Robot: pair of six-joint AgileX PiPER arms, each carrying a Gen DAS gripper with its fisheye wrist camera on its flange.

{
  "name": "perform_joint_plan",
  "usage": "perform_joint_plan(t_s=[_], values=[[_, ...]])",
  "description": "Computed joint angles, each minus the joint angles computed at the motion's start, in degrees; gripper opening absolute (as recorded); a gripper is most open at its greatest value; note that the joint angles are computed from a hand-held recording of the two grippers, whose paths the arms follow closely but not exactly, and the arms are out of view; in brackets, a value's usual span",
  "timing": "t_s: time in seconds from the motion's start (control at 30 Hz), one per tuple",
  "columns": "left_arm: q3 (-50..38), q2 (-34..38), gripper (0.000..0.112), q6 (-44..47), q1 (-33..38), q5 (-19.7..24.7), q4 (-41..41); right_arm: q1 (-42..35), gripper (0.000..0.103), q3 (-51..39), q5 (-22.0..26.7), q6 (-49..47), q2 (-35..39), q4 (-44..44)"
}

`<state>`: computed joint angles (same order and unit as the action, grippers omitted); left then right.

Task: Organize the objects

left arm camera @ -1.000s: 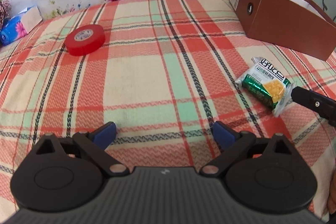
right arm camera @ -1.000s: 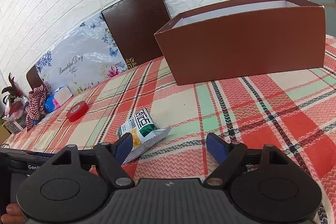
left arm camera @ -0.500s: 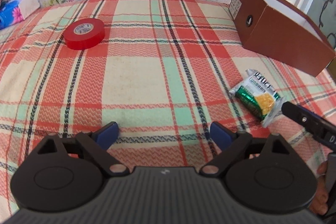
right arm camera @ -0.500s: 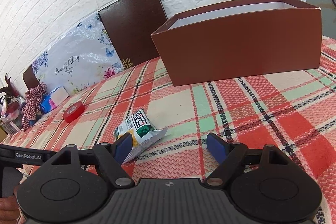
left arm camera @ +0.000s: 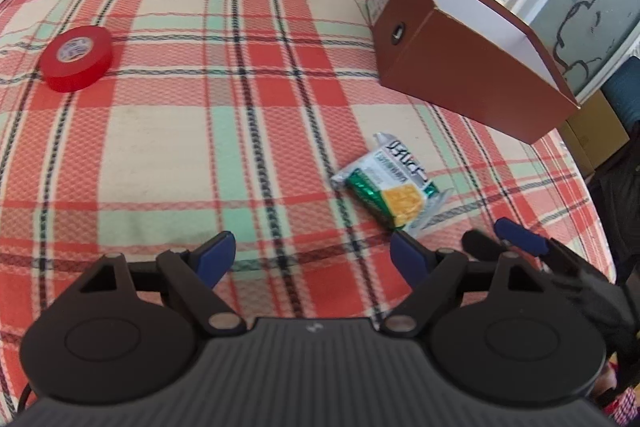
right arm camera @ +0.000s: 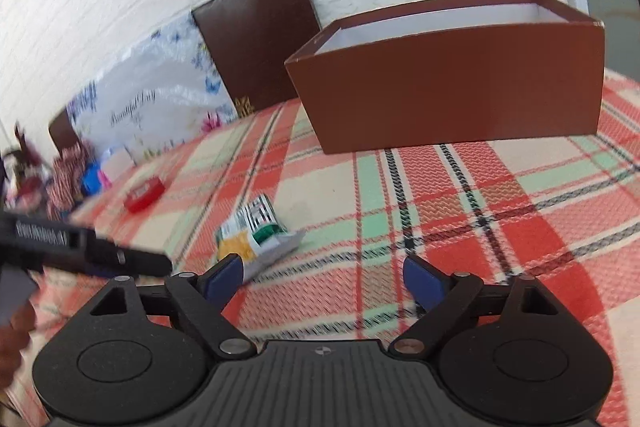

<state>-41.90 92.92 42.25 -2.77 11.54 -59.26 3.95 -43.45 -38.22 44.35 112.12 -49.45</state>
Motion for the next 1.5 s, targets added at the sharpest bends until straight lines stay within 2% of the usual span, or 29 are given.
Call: perform_joint_plan(t_s=[0.13, 0.27, 0.37, 0.43, 0.5, 0.57, 0.6, 0.63, 0.67, 0.7, 0.8, 0.9, 0.97, 1.1, 1.23, 1.3, 1.33, 1.37, 1.4, 1.43, 1.5], values=[[-2.8, 1.0, 0.085, -6.3, -1.9, 1.1, 6.4, 1.1, 0.092, -1.5, 2.8, -1.6, 0.6, -0.6], [-6.4, 3.6, 0.085, -13.2, -3.6, 2.5, 12.5, 4.7, 0.093, -3.2, 7.0, -7.1, 0.9, 2.8], [-8.8, 5.1, 0.085, -16.0, -4.7, 2.6, 14.9, 6.4, 0.091, -4.5, 8.0, -9.3, 1.4, 1.9], [-10.7, 6.4, 0.085, -20.8, -5.4, 2.3, 19.6, 7.9, 0.091, -5.9, 9.1, -10.2, 2.0, 1.7], [-12.9, 8.0, 0.083, -26.0, -5.8, 2.8, 24.4, 9.3, 0.091, -7.5, 10.3, -11.3, 2.7, 1.9], [-14.9, 9.8, 0.075, -31.1, -6.0, 3.7, 29.3, 10.8, 0.09, -9.5, 11.2, -11.8, 3.7, 2.3], [-15.7, 10.8, 0.073, -32.3, -6.1, 3.9, 30.6, 11.5, 0.085, -10.8, 11.9, -11.3, 4.3, 2.1], [-16.5, 11.9, 0.061, -31.3, -5.9, 4.4, 29.5, 11.7, 0.067, -12.1, 12.5, -9.2, 5.0, 0.0], [-17.1, 12.5, 0.045, -31.1, -6.1, 4.6, 29.2, 12.1, 0.055, -13.2, 12.6, -8.0, 5.8, -1.3], [-17.7, 12.7, 0.043, -33.0, -6.6, 4.8, 31.1, 12.5, 0.046, -13.5, 13.0, -9.0, 5.9, -0.3], [-20.4, 12.2, 0.04, -44.0, -9.2, 5.5, 44.1, 12.9, 0.043, -11.7, 11.1, -18.3, 4.8, 9.6], [-23.6, 10.7, 0.04, -43.9, -11.1, 5.1, 45.8, 11.2, 0.043, -7.7, 3.1, -30.4, 3.0, 22.2], [-27.8, 11.0, 0.04, -46.6, -13.4, 5.0, 50.5, 9.8, 0.043, -6.5, -1.9, -35.2, 2.2, 28.6], [-41.2, 16.7, 0.04, -52.3, -18.3, 7.0, 61.4, 5.8, 0.043, -9.5, -6.6, -38.3, 2.8, 35.3], [-58.0, 26.7, 0.044, -50.7, -20.9, 10.8, 62.9, 1.5, 0.043, -18.4, -3.2, -36.5, 6.4, 36.9], [-66.8, 32.5, 0.06, -54.2, -22.3, 14.1, 67.2, 0.7, 0.044, -25.0, 0.2, -38.5, 10.2, 40.8], [-69.8, 34.8, 0.066, -59.0, -23.2, 14.9, 72.9, 1.1, 0.055, -28.9, 2.6, -42.6, 12.7, 46.1], [-73.6, 37.3, 0.068, -63.1, -24.0, 17.9, 78.4, 1.3, 0.061, -31.8, 3.4, -46.9, 15.0, 50.9], [-75.8, 39.2, 0.07, -65.4, -24.3, 19.5, 81.6, 1.3, 0.077, -33.7, 3.7, -49.1, 16.7, 53.3], [-75.7, 39.6, 0.072, -67.1, -24.4, 19.3, 82.6, 1.1, 0.078, -34.3, 3.4, -49.1, 17.7, 53.7], [-71.3, 37.8, 0.072, -68.2, -23.7, 15.8, 82.2, 0.4, 0.079, -33.3, 1.4, -45.0, 18.2, 51.3]])
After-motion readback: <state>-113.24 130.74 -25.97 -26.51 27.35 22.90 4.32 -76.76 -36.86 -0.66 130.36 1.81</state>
